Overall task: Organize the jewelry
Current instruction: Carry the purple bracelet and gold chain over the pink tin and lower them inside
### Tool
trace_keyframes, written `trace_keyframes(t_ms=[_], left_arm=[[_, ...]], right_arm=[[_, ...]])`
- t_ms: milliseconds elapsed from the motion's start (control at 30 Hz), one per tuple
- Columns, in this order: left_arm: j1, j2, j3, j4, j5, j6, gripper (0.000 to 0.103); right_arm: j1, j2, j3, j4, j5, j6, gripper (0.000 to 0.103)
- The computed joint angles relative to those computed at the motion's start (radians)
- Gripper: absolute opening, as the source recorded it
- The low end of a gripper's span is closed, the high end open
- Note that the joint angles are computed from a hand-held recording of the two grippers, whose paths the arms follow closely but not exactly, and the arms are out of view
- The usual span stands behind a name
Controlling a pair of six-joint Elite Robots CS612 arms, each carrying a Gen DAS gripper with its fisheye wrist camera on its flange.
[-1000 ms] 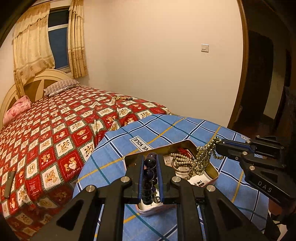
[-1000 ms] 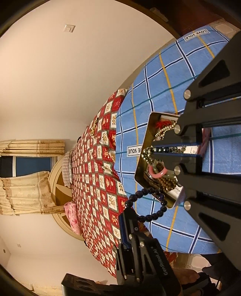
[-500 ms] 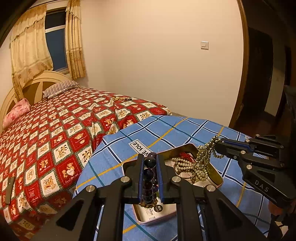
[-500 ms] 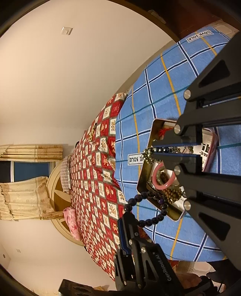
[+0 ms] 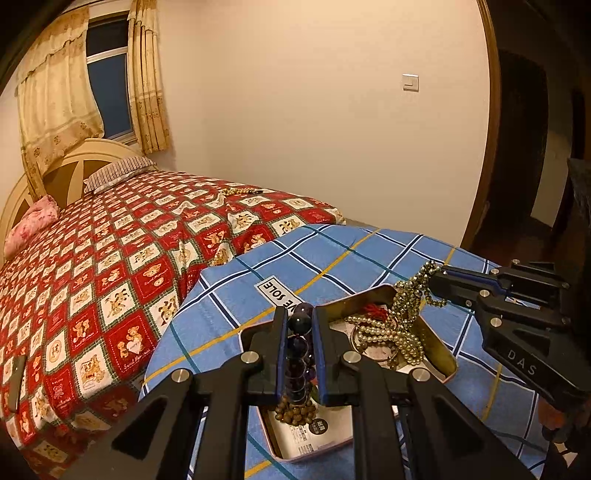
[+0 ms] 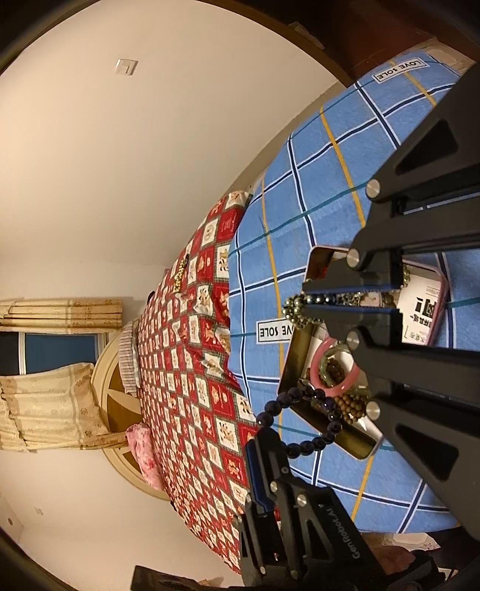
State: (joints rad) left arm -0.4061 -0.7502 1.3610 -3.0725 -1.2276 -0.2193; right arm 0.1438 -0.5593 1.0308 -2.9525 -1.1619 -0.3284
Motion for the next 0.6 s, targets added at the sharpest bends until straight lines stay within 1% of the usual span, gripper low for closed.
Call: trace_keyframes(t_ms=[333,600], left_arm=[[0.006,0.03,-0.044,0.037,-0.012,0.0,0.013],[0.007,0.046,-0.077,0.05,-0.018,0.022,0.013]], right_arm=[[0.005,0.031,-0.054,0.032,-0.024,0.016,0.007],[0.01,0.059,-0.102,0.073,-0.047,0.018,0.007]])
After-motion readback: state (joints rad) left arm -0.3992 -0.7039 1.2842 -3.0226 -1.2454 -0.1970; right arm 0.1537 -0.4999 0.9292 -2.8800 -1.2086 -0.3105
